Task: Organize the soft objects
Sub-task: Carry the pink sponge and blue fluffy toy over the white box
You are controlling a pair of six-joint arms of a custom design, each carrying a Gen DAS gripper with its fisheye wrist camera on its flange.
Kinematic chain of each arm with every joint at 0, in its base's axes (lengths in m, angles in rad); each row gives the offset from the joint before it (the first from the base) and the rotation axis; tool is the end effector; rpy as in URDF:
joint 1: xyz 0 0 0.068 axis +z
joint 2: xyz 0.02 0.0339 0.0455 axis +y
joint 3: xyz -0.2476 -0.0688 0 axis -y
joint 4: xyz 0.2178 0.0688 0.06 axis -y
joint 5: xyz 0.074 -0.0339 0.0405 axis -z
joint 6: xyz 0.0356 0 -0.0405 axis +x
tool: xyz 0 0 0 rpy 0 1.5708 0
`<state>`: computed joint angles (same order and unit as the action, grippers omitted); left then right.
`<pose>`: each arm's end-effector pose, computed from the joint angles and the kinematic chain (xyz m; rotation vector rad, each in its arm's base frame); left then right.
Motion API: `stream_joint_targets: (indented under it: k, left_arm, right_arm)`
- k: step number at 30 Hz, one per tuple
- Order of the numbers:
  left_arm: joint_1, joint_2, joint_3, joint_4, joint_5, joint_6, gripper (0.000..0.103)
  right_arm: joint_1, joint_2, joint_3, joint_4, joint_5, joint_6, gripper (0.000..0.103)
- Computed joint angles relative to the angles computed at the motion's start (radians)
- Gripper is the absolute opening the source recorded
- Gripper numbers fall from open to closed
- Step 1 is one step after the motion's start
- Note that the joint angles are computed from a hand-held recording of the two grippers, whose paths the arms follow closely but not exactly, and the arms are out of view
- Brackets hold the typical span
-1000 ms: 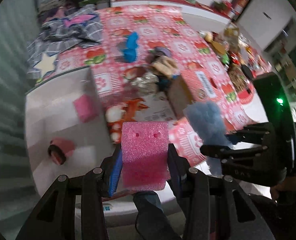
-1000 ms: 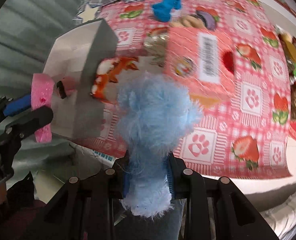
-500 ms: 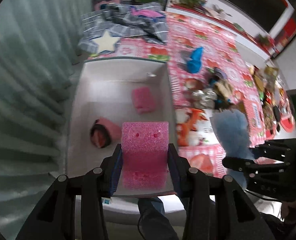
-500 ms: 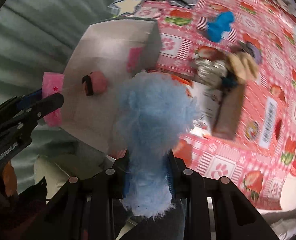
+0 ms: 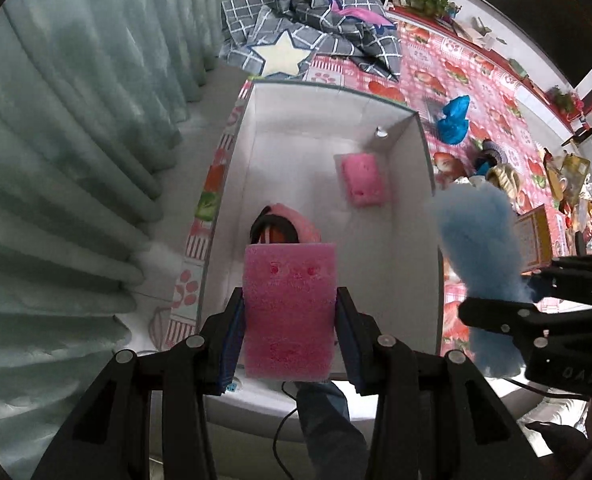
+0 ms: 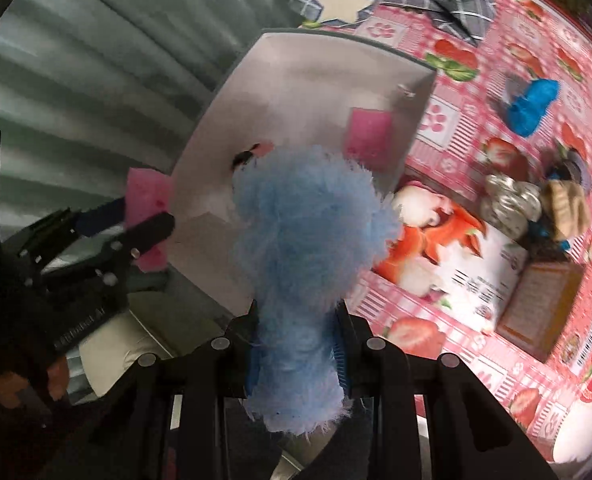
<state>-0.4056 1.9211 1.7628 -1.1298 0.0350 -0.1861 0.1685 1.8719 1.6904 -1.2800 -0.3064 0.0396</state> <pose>0.3304 -0.1432 0.2658 0.3222 2.8585 -0.1675 0.3238 0.0660 0.2624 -0.2205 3.0197 0.4822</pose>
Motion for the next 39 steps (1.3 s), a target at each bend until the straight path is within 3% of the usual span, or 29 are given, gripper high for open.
stream_joint_targets:
  k: [8, 39]
  left_arm:
    - [-0.001, -0.001, -0.043, 0.015, 0.007, -0.008, 0.046]
    - [-0.003, 0.082, 0.018, -0.009, 0.007, 0.012, 0.046]
  right_arm:
    - [0.052, 0.06, 0.05, -0.003, -0.004, 0.014, 0.031]
    - [0.051, 0.156, 0.111, -0.014, -0.008, 0.031, 0.031]
